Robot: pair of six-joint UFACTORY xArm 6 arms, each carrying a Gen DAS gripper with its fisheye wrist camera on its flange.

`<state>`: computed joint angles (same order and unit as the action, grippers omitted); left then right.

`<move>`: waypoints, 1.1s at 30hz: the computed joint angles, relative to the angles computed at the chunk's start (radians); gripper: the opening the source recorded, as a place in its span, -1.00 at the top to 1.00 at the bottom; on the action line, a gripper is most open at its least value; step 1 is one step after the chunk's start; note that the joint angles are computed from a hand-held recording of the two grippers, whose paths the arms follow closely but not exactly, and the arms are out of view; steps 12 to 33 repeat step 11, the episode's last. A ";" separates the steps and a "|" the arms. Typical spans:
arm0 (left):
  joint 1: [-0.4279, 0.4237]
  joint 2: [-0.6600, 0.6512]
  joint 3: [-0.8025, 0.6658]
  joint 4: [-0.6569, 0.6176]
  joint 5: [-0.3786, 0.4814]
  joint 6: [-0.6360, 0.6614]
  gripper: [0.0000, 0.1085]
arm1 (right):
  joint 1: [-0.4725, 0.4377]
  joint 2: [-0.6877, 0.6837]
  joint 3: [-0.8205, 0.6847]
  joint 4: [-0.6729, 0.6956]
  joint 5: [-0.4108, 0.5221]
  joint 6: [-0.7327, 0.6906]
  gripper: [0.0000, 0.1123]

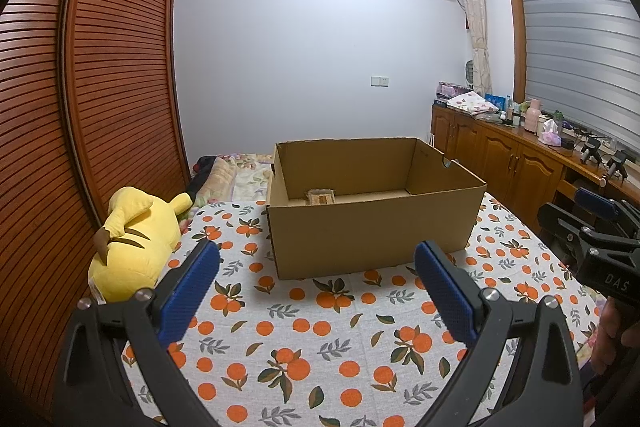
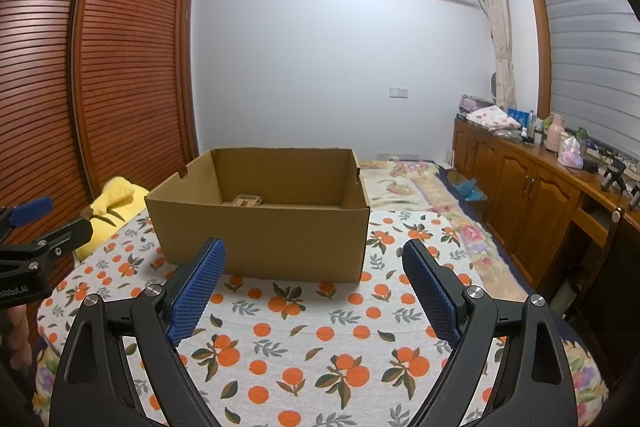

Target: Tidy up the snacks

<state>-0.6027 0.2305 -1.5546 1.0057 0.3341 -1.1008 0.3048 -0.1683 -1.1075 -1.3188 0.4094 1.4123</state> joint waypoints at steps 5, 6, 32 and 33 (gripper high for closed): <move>-0.001 0.000 0.001 0.002 0.000 -0.002 -0.83 | 0.000 -0.002 0.002 -0.005 0.002 0.007 -0.64; -0.001 0.000 0.000 0.003 0.002 -0.004 -0.83 | 0.000 -0.002 0.003 -0.004 0.002 0.006 -0.64; -0.001 0.001 -0.001 0.006 0.001 -0.005 -0.83 | 0.000 -0.002 0.003 -0.005 0.001 0.007 -0.64; -0.001 0.001 -0.001 0.006 0.001 -0.005 -0.83 | 0.000 -0.002 0.003 -0.005 0.001 0.007 -0.64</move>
